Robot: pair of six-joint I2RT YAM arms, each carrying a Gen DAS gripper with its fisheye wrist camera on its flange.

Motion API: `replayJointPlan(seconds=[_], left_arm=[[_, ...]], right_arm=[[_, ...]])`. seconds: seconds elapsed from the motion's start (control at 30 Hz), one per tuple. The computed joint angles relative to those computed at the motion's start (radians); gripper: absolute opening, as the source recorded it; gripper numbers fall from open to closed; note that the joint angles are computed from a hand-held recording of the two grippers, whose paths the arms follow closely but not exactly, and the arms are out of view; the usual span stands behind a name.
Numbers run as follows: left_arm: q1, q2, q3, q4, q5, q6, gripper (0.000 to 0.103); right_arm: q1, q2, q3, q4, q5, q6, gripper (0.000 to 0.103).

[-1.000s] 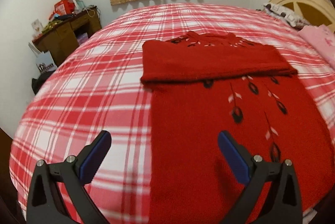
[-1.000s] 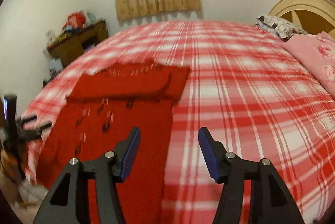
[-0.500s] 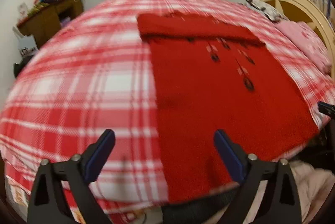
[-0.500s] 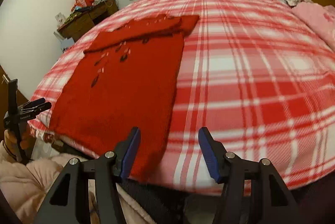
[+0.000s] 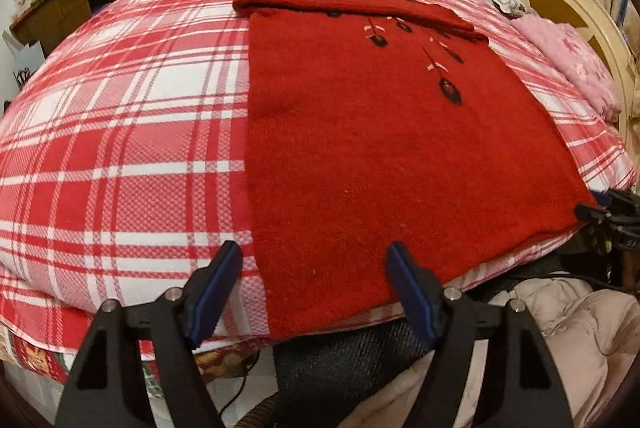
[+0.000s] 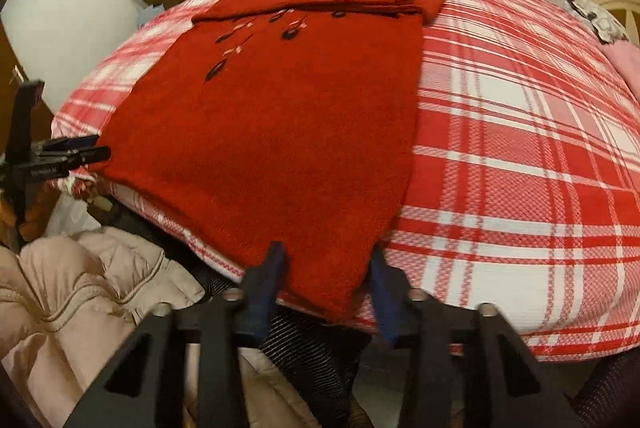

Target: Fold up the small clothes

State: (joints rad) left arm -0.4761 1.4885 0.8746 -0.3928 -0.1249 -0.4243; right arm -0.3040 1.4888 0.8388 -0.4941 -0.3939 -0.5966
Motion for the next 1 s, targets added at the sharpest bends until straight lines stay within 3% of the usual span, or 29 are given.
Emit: replayJointPlan(seconds=[0.03, 0.2, 0.27, 0.43, 0.6, 0.73, 1.0], left_arm=[[-0.007, -0.003, -0.004, 0.000, 0.007, -0.011, 0.071], [-0.036, 0.004, -0.004, -0.022, -0.048, -0.023, 0.019], [-0.001, -0.022, -0.020, -0.014, 0.023, -0.026, 0.011], [0.029, -0.071, 0.005, -0.046, 0.092, -0.020, 0.009], [0.090, -0.064, 0.111, -0.057, 0.151, 0.006, 0.010], [0.156, 0.060, 0.256, -0.055, 0.190, 0.023, 0.009], [0.233, 0.361, 0.579, -0.137, 0.154, 0.066, 0.010]], right_arm=[[0.001, 0.004, -0.002, 0.005, 0.002, 0.004, 0.026], [-0.026, 0.036, 0.046, -0.069, -0.041, -0.001, 0.010], [-0.047, 0.051, 0.091, -0.135, -0.088, -0.005, 0.009], [-0.069, 0.067, 0.220, -0.259, -0.212, 0.005, 0.008], [-0.043, 0.186, 0.457, -0.317, -0.319, 0.114, 0.008], [-0.001, 0.315, 0.626, -0.265, -0.289, 0.237, 0.008], [0.063, 0.651, 0.960, -0.242, -0.171, 0.414, 0.008]])
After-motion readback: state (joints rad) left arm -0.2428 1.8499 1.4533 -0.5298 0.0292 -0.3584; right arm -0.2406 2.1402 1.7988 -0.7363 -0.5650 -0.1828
